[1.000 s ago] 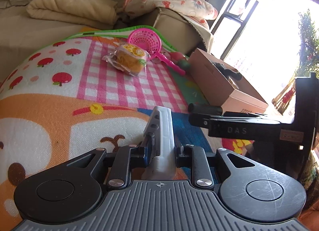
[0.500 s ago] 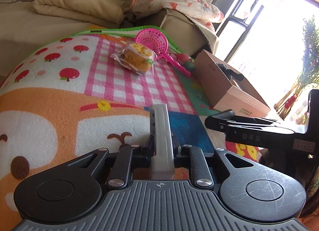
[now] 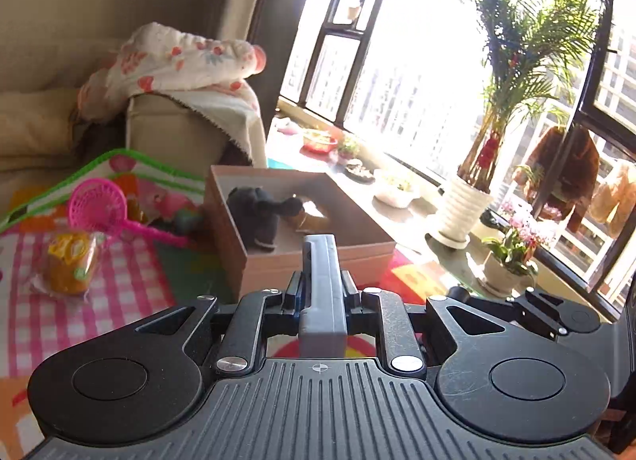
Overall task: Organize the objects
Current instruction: 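Place the black handle and white block into the pink box, opening both tools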
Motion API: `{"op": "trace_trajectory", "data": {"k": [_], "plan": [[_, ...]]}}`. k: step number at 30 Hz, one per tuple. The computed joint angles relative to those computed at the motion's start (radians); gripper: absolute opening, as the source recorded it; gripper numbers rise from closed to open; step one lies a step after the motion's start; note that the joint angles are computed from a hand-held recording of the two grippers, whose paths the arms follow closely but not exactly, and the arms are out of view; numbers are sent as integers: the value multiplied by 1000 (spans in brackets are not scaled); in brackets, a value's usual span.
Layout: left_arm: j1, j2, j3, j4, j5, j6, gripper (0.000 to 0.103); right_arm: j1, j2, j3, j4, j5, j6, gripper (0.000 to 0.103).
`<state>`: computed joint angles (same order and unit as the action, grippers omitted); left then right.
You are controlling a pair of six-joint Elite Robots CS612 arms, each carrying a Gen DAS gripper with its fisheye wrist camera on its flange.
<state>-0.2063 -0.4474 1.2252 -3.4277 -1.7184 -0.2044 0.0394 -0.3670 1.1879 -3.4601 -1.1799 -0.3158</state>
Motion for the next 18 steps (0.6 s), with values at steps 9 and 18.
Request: {"op": "trace_trajectory", "data": {"k": [9, 18], "plan": [[-16, 199, -446, 34, 47, -73, 21, -20, 23, -24, -25, -10, 92, 75], [-9, 129, -246, 39, 128, -75, 21, -21, 39, -81, 84, 10, 103, 75]]}}
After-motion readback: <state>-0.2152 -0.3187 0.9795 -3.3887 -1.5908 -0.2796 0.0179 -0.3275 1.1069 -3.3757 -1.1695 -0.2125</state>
